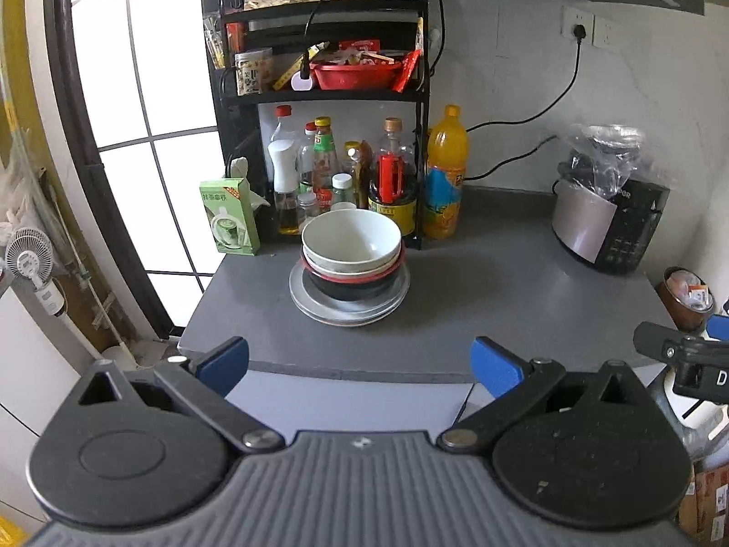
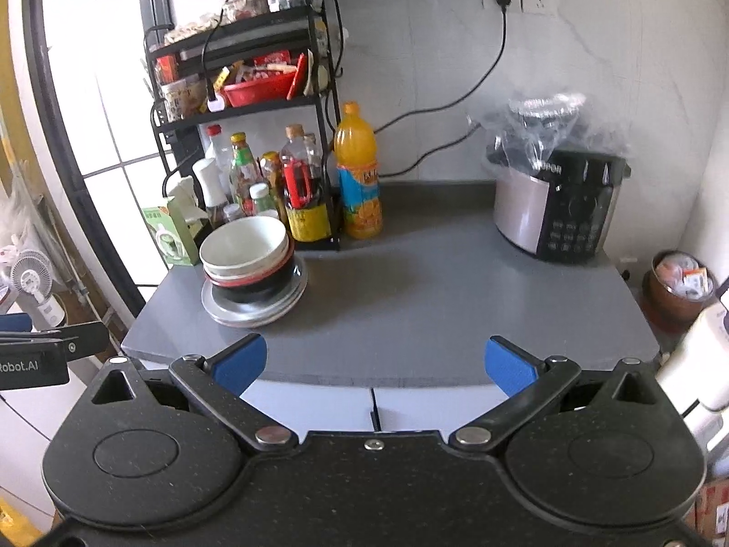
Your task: Organize plates and bowls
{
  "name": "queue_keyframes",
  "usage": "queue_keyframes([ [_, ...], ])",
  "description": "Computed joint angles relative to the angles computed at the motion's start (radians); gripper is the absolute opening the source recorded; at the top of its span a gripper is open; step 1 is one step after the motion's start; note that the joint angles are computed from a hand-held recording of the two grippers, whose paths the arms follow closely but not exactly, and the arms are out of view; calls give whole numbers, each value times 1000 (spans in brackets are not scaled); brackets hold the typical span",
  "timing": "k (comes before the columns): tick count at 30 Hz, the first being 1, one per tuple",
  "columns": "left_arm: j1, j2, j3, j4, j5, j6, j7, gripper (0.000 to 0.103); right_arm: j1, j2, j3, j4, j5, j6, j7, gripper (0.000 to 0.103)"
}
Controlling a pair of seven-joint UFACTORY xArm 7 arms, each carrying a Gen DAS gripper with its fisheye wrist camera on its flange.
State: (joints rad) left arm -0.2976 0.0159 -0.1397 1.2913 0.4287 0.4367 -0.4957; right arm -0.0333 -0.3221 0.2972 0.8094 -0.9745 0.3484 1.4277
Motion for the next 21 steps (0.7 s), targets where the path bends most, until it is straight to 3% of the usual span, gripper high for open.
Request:
queue_keyframes([
  [21,6,-47,-23,-70,-5,-10,11,103,-38,-55,35,-59,52,-22,2,103],
])
